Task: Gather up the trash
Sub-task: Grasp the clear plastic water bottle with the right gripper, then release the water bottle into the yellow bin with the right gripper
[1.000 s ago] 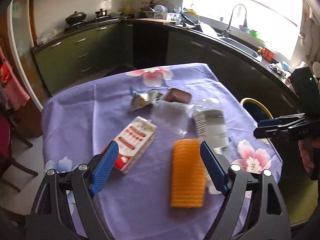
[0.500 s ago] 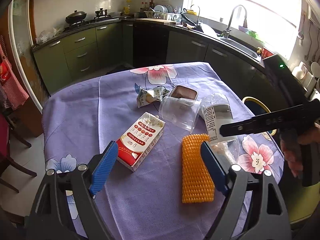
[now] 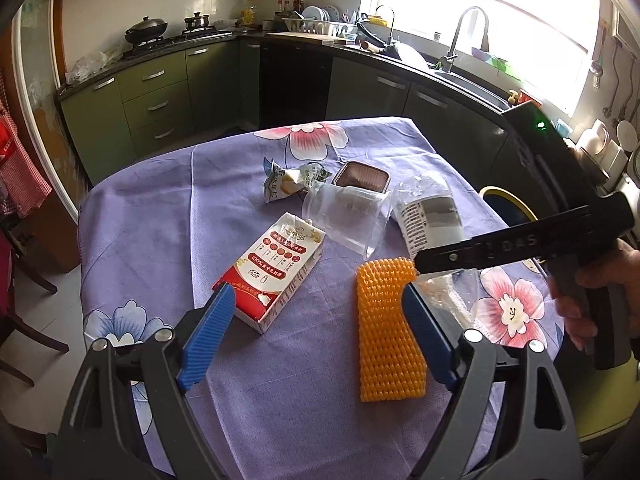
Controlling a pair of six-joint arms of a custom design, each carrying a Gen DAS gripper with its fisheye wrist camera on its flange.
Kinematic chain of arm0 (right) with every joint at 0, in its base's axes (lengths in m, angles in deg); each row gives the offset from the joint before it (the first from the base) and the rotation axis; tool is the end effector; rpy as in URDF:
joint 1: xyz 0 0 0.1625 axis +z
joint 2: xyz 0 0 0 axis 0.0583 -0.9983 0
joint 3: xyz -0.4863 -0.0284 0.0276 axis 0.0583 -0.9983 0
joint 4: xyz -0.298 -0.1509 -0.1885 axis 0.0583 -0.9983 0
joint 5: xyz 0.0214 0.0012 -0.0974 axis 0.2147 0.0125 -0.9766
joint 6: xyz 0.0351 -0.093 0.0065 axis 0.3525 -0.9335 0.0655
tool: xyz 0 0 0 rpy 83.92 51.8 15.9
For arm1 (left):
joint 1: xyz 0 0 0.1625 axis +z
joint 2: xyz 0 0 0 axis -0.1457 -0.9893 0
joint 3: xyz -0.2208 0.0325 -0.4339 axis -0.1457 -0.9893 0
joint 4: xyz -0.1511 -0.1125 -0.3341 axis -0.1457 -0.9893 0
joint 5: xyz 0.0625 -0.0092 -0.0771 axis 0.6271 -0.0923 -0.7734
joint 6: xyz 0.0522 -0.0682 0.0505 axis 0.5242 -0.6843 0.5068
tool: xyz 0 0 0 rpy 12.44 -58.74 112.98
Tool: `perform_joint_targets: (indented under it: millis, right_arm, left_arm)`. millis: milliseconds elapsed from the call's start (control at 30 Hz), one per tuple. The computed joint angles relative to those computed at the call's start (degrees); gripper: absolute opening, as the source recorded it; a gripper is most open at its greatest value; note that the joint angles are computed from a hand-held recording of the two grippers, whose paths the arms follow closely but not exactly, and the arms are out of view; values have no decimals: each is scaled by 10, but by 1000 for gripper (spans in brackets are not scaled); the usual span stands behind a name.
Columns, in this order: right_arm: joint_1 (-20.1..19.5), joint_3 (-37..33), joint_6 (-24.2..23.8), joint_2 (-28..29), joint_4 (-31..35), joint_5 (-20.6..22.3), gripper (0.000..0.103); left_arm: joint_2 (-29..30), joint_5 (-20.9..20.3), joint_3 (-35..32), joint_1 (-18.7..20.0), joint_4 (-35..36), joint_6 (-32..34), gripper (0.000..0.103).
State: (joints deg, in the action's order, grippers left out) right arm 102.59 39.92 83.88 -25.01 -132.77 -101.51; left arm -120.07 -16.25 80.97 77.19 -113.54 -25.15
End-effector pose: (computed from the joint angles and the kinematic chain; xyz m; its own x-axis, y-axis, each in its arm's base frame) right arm 0.3001 -0.7427 0.0753 -0.9124 0.2107 0.3509 0.0517 0.9098 -0.4118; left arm -0.0981 -0.7192 0.3515 -0.6176 0.6214 -0.4822 0.7619 0.6249 -0.1705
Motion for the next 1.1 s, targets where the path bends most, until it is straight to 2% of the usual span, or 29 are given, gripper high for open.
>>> perform_joint_targets:
  millis: [167,367,533,633,867,967,1100]
  right_arm:
    - [7,35,-15,-23,-30,3,64]
    - [4,110,-8,-77,-103,-8,64]
    - [-5,189,10,-139,-180,-38,65]
    - [-14,237,17,-180,-228,-71,65]
    - [-70,301,38,-250,-272,-153,65]
    - [-105,309,50,-262,-268,-165,65]
    - [-148,312,56,-268,-260,-148,65]
  left_arm:
    - [-2,0,6,-3,-1,1,81]
    - [-2,7,19,-11,-4,6,81]
    - [-2,13,28,-17,-7,6,81]
    - [-1,17,34,-23,-9,5,81]
    - [1,25,52,-38,-14,7,83]
    - [5,31,55,-46,-13,5,83]
    - [12,43,55,-53,-10,1,83]
